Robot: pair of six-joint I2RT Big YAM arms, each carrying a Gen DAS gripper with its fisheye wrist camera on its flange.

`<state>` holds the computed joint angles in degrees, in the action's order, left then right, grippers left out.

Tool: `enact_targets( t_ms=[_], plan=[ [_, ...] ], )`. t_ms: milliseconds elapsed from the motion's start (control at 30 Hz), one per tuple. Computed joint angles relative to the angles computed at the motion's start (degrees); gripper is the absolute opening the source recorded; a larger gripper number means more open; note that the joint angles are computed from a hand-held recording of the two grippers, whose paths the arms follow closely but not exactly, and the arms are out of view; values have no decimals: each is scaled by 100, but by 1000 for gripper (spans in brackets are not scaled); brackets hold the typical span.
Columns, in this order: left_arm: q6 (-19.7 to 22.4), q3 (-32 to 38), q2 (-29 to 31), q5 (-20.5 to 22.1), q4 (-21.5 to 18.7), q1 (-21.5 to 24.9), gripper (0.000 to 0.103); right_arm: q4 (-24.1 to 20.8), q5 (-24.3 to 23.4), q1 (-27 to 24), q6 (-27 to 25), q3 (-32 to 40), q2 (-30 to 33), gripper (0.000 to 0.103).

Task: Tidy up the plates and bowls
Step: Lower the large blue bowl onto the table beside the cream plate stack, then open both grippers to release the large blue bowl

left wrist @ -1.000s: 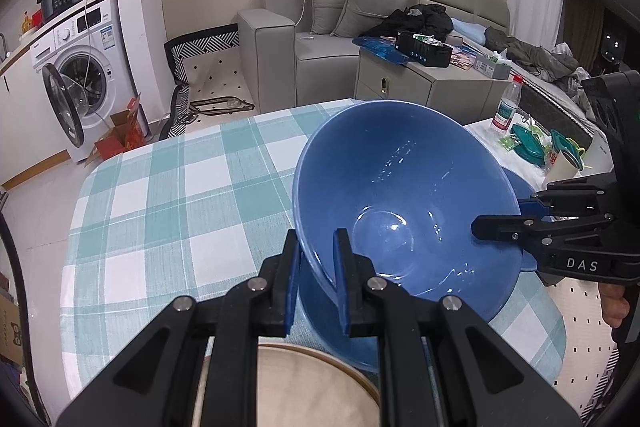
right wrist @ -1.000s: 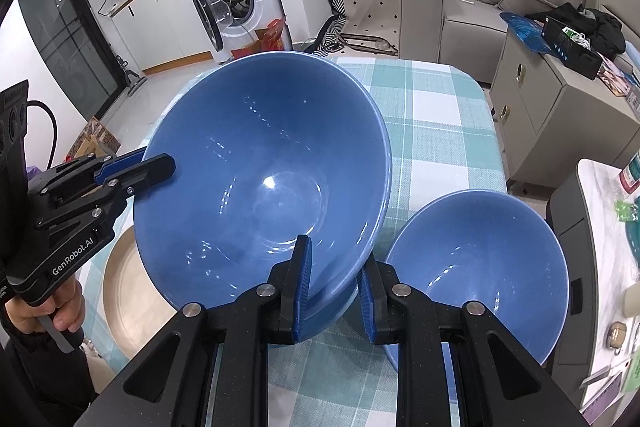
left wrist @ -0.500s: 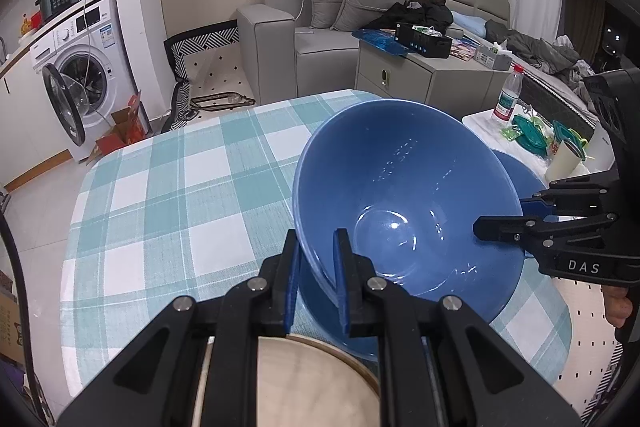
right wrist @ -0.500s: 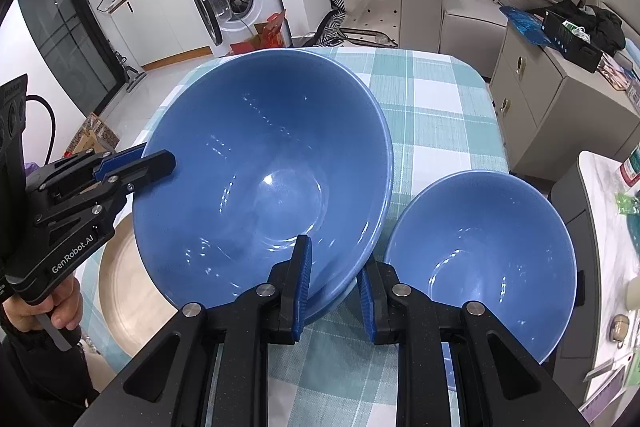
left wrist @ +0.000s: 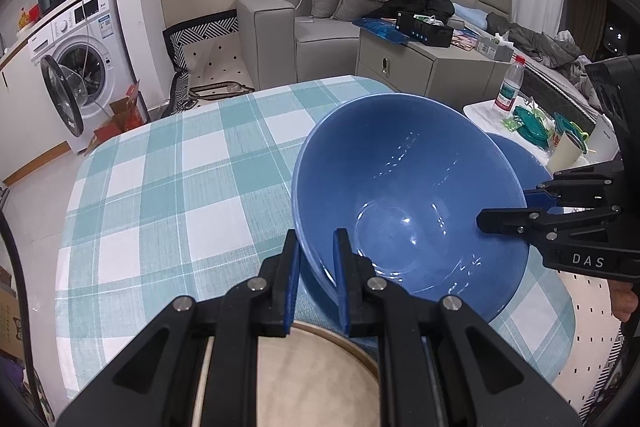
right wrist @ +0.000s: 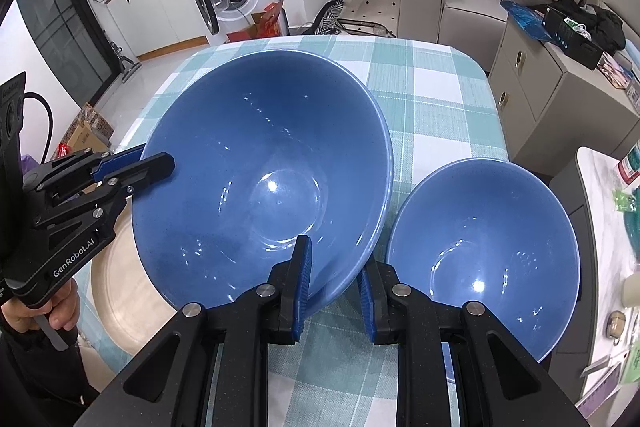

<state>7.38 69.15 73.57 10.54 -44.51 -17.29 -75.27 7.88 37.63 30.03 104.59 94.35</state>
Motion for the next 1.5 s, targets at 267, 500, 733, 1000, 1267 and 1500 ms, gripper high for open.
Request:
enact_targets(
  t_ms=[267, 500, 733, 1000, 1267, 1500],
  plan=[
    [37, 5, 39, 10, -115, 45, 14, -349, -161, -28, -108, 300, 261, 22],
    [68, 31, 105, 12, -246, 34, 14, -594, -229, -56, -177, 444, 377, 22],
    [135, 68, 172, -19, -403, 27, 15, -839, -233, -66, -322, 630, 521, 22],
    [216, 124, 229, -79, -567, 21, 16, -1243, -169, -44, -554, 1019, 788, 22],
    [265, 155, 249, -38, -654, 56, 17, -1487, -87, -10, -755, 1248, 938, 26],
    [302, 170, 243, 3, -691, 73, 17, -1626, -64, 48, -845, 1359, 1003, 33]
  ],
)
